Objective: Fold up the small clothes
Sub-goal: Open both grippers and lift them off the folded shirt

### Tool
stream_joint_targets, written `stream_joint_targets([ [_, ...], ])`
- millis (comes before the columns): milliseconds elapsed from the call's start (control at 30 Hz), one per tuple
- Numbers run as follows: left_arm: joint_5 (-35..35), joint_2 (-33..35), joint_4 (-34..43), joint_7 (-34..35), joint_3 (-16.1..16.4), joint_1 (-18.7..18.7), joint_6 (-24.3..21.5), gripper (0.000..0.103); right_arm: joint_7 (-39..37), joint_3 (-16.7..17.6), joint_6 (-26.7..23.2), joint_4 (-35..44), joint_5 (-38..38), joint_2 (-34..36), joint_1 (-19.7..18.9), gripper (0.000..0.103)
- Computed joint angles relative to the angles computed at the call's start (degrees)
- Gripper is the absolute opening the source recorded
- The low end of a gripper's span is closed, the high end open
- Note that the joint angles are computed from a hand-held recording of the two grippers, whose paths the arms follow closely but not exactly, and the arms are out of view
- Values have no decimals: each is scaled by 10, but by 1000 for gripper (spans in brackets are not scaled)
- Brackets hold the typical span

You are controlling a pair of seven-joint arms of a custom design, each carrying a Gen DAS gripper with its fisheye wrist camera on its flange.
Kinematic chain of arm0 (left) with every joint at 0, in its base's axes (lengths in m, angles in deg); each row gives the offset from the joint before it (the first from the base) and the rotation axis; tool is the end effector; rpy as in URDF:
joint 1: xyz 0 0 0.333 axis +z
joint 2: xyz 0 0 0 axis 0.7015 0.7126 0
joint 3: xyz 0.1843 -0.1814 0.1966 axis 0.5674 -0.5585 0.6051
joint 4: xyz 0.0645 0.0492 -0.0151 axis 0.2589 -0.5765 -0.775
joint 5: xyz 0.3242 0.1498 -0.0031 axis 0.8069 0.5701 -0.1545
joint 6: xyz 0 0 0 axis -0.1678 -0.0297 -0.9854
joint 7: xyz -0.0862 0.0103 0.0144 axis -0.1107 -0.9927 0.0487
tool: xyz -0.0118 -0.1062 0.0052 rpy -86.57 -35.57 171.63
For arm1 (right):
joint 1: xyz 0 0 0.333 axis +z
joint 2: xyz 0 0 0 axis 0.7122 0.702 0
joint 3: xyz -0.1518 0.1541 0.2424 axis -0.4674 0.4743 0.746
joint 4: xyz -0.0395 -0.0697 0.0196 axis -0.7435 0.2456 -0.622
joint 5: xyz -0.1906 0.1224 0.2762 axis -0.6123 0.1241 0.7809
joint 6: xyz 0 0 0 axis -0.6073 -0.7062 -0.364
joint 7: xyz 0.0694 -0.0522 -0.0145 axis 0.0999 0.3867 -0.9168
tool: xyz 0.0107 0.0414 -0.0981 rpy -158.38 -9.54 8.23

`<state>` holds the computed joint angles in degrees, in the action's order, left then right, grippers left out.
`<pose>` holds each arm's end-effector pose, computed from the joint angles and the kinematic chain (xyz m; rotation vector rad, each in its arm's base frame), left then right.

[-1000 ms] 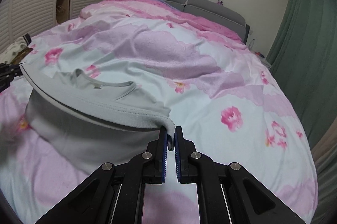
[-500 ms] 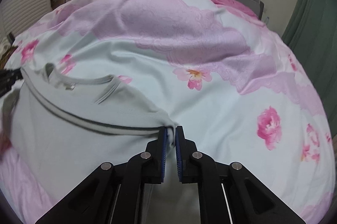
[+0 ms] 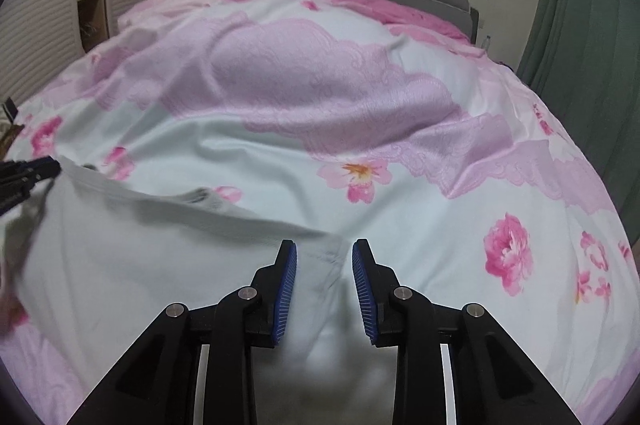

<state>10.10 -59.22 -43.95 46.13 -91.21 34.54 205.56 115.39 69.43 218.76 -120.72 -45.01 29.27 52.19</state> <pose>0.4417 -0.2389 0.4752 -1.7776 1.7311 -0.6792 0.4644 0.0379 0.4924 -1.9841 1.4839 -0.7300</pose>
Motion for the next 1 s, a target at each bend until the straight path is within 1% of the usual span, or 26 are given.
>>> stream_joint_targets([
  [67,-6,-13,-13,-2,0,-1,6,20,-10,-13,-2,-9,22,-14,19,30],
  [133,-21,-29,-31,0,-1,-3,18,24,-34,-37,-19,-14,59,-29,48,30],
  [300,-53,-73,-81,4,-15,-7,37,25,-63,-53,-61,-41,114,-71,66,30],
  [367,-68,-92,-105,3,-24,-11,41,28,-77,-59,-74,-63,137,-96,75,30],
  [400,-75,-103,-119,-1,-31,-13,38,32,-79,-56,-78,-69,140,-100,73,30],
  [433,-82,-111,-130,-4,-35,-15,36,33,-77,-50,-83,-82,140,-109,68,30],
  [500,-100,-122,-148,-8,-39,-18,36,33,-67,-41,-86,-101,140,-121,59,30],
  [567,-126,-131,-170,-9,-36,-24,46,34,-53,-36,-88,-119,142,-132,50,31],
  [600,-140,-136,-181,-9,-35,-28,54,35,-42,-31,-88,-126,138,-135,41,34],
  [667,-157,-137,-191,-5,-37,-30,64,39,-18,-18,-78,-143,128,-142,24,52],
  [700,-163,-136,-196,-7,-39,-30,74,41,-8,-15,-73,-150,123,-146,18,54],
  [733,-169,-133,-198,-9,-41,-28,81,41,-4,-20,-73,-155,124,-147,21,56],
  [767,-174,-131,-199,-9,-42,-26,85,41,-6,-33,-79,-156,130,-146,31,57],
  [833,-170,-125,-198,-23,-54,-12,92,41,-10,-46,-91,-153,136,-136,40,57],
  [900,-167,-118,-194,-27,-59,-7,84,41,-21,-59,-86,-150,152,-122,52,57],
  [933,-164,-114,-189,-28,-63,-5,72,41,-24,-59,-82,-149,154,-116,53,57],
  [967,-163,-111,-185,-27,-64,-7,57,39,-21,-51,-84,-148,147,-112,45,57],
  [1000,-162,-112,-183,-27,-64,-9,47,38,-9,-34,-84,-148,130,-109,28,56],
])
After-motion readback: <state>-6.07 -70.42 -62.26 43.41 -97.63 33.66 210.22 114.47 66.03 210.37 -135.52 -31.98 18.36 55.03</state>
